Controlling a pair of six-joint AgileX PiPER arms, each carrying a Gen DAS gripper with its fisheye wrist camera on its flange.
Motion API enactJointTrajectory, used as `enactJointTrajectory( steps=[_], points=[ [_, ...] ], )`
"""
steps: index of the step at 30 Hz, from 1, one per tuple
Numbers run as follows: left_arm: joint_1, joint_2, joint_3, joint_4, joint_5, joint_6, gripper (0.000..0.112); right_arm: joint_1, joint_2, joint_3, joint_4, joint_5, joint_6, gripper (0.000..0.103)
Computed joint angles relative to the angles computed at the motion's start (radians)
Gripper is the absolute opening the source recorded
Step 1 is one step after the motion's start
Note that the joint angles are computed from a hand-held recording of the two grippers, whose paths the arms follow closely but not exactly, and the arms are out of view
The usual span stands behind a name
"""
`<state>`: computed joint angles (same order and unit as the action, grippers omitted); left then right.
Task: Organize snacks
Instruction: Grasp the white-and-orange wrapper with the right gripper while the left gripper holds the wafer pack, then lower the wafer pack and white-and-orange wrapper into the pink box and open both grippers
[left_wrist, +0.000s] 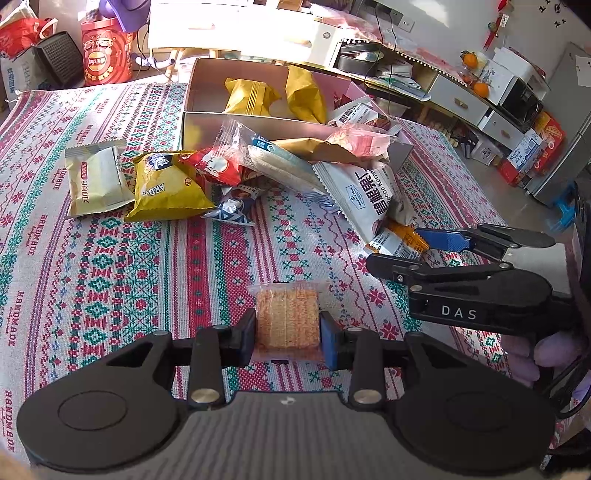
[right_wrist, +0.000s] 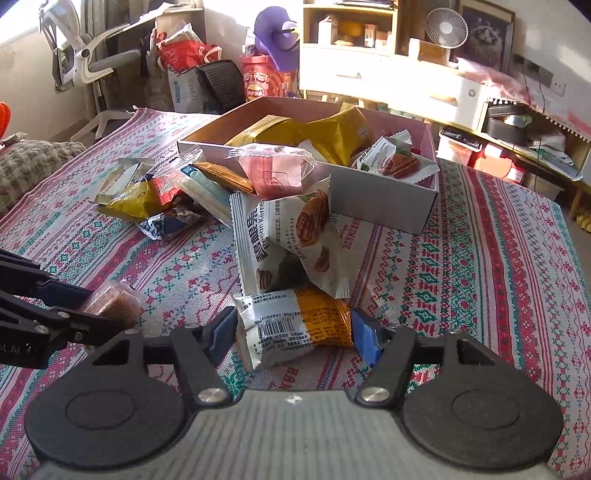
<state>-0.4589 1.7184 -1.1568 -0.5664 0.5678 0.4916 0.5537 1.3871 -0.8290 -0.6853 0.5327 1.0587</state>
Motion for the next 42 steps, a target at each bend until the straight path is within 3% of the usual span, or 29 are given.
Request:
enactJointTrajectory(
  steps=[7,36,42],
  points=[
    [0.004,-0.002,0.002,0.002,-0.003,-0.004,0.041,-0.001,-0.007,-0.009,0.044,0.016,-0.031,0.055],
    [0.028,-0.014,-0.052,-0.043,-0.002,0.031,0.041,-0.043,-0.103,-0.062,0.310,0.085,-0.250,0.053],
    [0.041,0.007,-0.121,-0.044,0.001,0.012,0.041,-0.043,-0.129,-0.082,0.267,0.067,-0.214,0.053]
  ],
)
